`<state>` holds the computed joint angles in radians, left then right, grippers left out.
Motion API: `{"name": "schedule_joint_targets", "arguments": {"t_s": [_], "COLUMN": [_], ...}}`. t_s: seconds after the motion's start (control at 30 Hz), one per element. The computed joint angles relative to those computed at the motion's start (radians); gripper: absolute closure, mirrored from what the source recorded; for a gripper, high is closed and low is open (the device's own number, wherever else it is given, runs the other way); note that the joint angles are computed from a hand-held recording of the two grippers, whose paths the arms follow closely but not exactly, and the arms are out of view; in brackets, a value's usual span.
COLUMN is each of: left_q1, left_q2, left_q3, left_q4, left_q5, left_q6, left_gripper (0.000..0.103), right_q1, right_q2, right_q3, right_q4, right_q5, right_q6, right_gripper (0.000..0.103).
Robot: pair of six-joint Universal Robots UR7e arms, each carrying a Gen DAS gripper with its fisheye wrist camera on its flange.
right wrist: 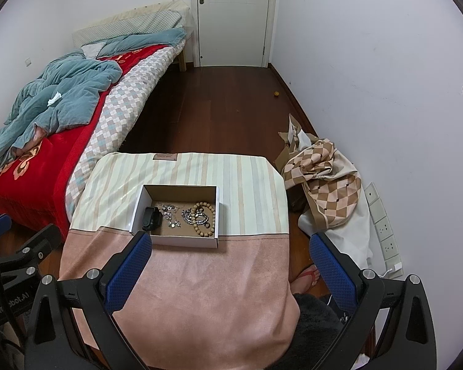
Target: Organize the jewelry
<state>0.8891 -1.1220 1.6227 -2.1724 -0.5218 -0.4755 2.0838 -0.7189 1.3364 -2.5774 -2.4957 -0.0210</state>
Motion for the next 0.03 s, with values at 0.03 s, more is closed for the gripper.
{"name": "schedule_joint_targets", "arguments": {"t_s": [0.03], "left_q1": [0.0], "left_q2": [-0.002], "left_q3": [0.001], "left_q4": [0.001], "left_q5": [-0.001], "left_q6": [-0.001], "left_gripper": [0.001], "right_q1": [0.001], "right_q2": [0.0], "right_q3": [0.002], "right_q4": [-0.001], "right_q5": [-0.001], "right_q6": [0.0], "right_gripper": [0.0]}}
